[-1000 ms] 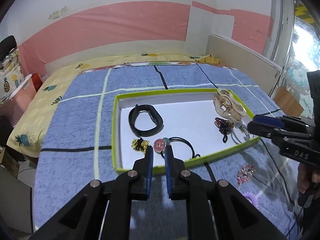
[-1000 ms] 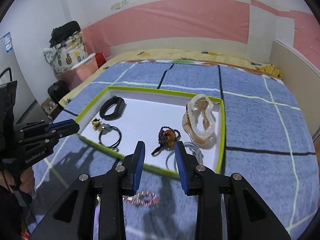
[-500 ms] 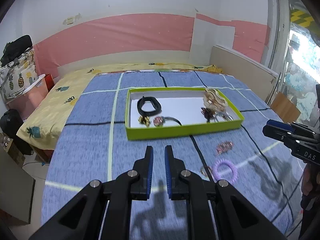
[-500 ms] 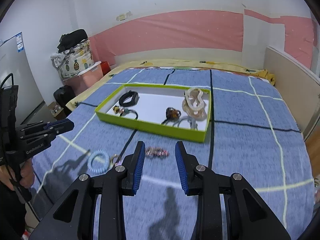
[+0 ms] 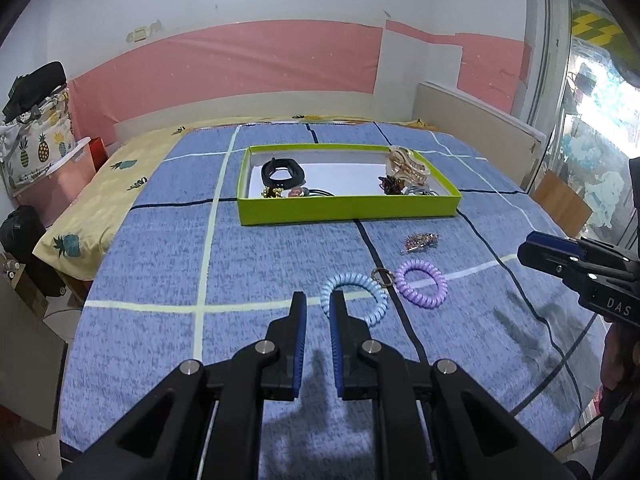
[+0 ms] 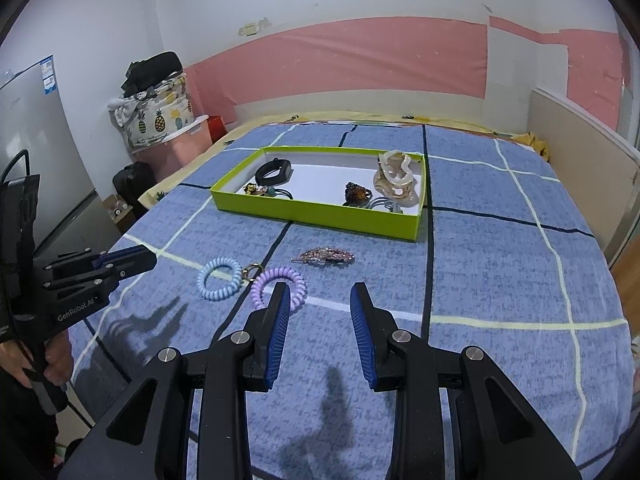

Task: Organize jewelry
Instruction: 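Withdraw both grippers from the box toward the hair ties and clip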

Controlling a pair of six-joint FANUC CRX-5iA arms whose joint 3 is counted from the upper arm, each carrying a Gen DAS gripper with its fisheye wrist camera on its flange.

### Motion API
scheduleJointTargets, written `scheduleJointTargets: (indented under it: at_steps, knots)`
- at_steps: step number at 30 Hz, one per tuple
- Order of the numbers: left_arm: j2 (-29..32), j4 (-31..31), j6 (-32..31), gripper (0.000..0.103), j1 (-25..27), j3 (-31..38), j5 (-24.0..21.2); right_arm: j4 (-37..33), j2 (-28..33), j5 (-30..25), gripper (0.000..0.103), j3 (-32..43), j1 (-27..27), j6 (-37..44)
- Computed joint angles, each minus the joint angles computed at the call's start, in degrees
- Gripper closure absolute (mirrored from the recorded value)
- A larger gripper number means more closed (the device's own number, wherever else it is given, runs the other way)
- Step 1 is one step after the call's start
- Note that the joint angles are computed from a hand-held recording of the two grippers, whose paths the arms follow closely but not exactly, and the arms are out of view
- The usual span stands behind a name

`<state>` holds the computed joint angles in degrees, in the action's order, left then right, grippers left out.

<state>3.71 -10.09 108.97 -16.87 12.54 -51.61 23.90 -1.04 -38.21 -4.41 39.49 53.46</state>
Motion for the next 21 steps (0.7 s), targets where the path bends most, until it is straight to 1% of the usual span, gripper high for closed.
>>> scheduleJointTargets:
  at_steps: [13, 15, 17, 21]
  knots:
    - [0.75, 0.06, -0.06, 0.089, -0.15, 0.60, -0.12, -1.15, 1.04, -0.50, 0.071, 0.95, -0.23, 1.13]
    - [1.05, 0.28, -0.23, 0.088, -0.04, 0.80, -0.20, -1.50, 1.37, -0.71, 0.071, 1.29, -0.36, 1.45]
    - [1.36, 0.42, -0.37, 0.084, 0.06, 1.04, -0.19, -1.66, 1.56, -0.81, 0.071, 1.41, -0.39, 1.52]
    - [1.87, 1.02, -0.83, 0.083, 0.35, 1.24, -0.06, -2.48, 2.34, -1.20, 0.071, 2.27, -0.74, 2.39]
